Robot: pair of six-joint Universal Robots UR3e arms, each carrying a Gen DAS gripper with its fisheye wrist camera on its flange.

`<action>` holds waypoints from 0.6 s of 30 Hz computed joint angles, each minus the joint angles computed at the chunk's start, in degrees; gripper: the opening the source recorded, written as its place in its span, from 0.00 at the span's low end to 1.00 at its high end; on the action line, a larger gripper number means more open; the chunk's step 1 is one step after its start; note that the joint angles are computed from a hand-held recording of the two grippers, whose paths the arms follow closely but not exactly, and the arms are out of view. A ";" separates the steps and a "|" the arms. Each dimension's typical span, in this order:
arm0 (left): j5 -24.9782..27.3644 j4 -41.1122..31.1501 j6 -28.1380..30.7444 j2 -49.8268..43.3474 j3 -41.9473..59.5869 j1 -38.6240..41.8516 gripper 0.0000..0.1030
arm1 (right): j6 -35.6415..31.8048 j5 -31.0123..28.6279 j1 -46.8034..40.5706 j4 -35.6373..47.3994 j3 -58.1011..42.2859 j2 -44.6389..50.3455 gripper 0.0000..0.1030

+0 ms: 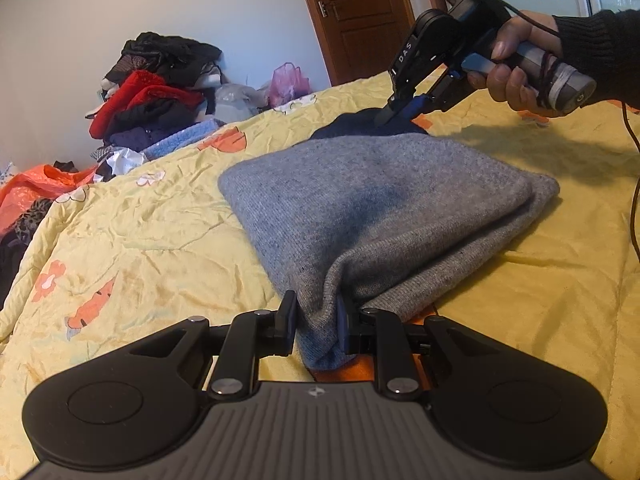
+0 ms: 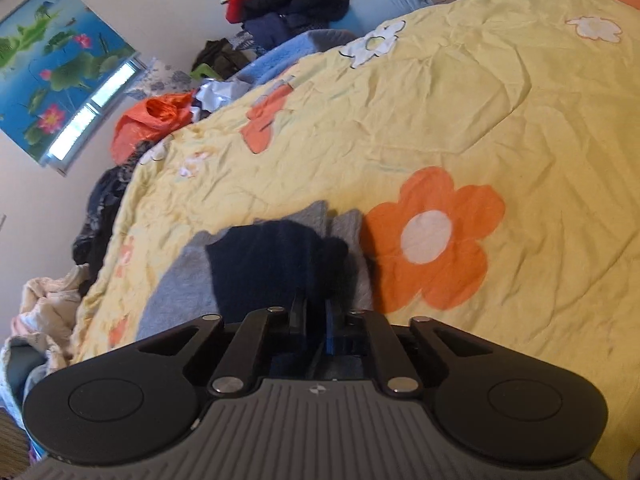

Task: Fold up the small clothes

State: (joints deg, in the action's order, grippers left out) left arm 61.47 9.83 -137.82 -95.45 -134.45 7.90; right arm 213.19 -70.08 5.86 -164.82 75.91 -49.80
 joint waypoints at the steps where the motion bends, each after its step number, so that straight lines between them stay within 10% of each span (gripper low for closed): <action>1: -0.87 -0.41 0.79 0.94 -0.67 0.86 0.20 | 1.01 -0.85 0.28 -1.69 2.47 -1.85 0.29; 4: -2.14 -1.45 3.02 4.01 -3.11 2.81 0.20 | 3.70 0.09 0.17 -9.29 12.83 -8.62 0.53; 18: 6.34 8.30 4.19 -1.57 -2.79 -4.08 0.31 | 6.12 12.62 1.76 -13.78 33.58 -18.52 0.53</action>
State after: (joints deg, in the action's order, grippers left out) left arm 67.81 18.13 -133.63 -97.02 -137.24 3.81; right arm 219.31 -57.46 7.62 -178.60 109.49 -68.32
